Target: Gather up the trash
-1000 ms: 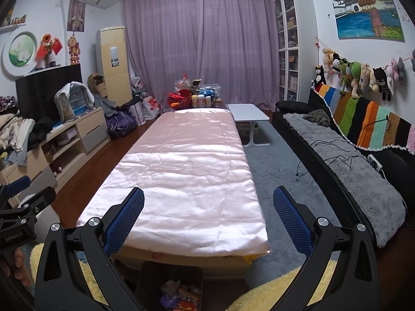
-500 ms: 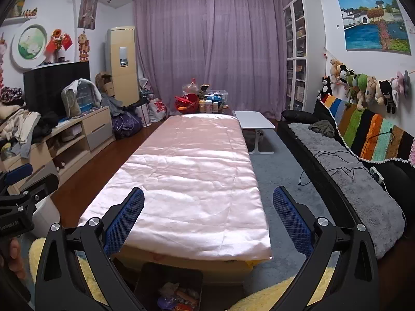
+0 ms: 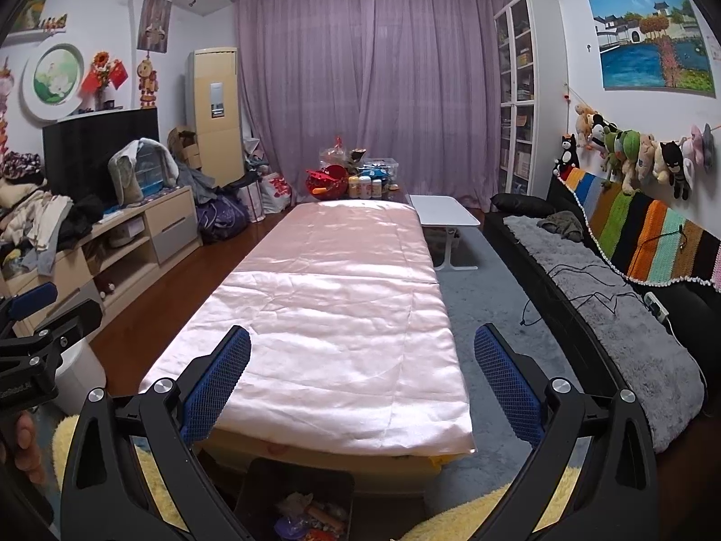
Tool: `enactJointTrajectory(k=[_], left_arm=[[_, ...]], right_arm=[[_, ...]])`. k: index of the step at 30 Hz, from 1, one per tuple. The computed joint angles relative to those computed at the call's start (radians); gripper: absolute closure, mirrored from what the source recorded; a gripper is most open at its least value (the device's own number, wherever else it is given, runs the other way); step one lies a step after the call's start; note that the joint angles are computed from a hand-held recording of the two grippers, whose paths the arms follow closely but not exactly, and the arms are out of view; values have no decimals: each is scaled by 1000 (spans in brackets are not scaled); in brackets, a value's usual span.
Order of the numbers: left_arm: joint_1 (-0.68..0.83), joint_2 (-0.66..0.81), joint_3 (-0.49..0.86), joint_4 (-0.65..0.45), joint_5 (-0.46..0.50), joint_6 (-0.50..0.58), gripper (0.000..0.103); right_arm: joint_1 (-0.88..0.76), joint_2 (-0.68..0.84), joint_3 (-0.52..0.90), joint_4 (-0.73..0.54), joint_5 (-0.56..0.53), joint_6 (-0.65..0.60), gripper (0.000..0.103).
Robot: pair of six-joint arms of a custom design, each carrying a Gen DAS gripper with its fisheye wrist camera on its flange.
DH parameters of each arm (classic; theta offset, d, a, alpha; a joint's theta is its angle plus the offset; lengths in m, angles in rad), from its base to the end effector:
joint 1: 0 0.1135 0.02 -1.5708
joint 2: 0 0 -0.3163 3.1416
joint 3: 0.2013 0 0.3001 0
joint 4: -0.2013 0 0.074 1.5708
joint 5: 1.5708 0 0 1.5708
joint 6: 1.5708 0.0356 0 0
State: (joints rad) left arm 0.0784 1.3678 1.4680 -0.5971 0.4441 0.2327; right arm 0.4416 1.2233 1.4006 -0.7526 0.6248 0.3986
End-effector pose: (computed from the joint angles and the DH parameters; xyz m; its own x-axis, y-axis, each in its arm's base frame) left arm 0.3363 0.0111 0.4618 -0.3919 0.1781 -0.9026 0.4072 0.9133 0.0034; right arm 0.2597 0.0998 0.4658 -0.4157 0.1517 -0.8968 0.2804 0.9593 0.0323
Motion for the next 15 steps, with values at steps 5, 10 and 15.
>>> enactJointTrajectory(k=[5, 10, 15], left_arm=[[-1, 0, 2, -6, -4, 2, 8], [0, 2, 12, -17, 0, 2, 8], [4, 4, 16, -21, 6, 2, 8]], right_arm=[[3, 3, 12, -8, -2, 5, 3], [7, 9, 29, -18, 5, 11, 3], [8, 10, 29, -16, 4, 13, 3]])
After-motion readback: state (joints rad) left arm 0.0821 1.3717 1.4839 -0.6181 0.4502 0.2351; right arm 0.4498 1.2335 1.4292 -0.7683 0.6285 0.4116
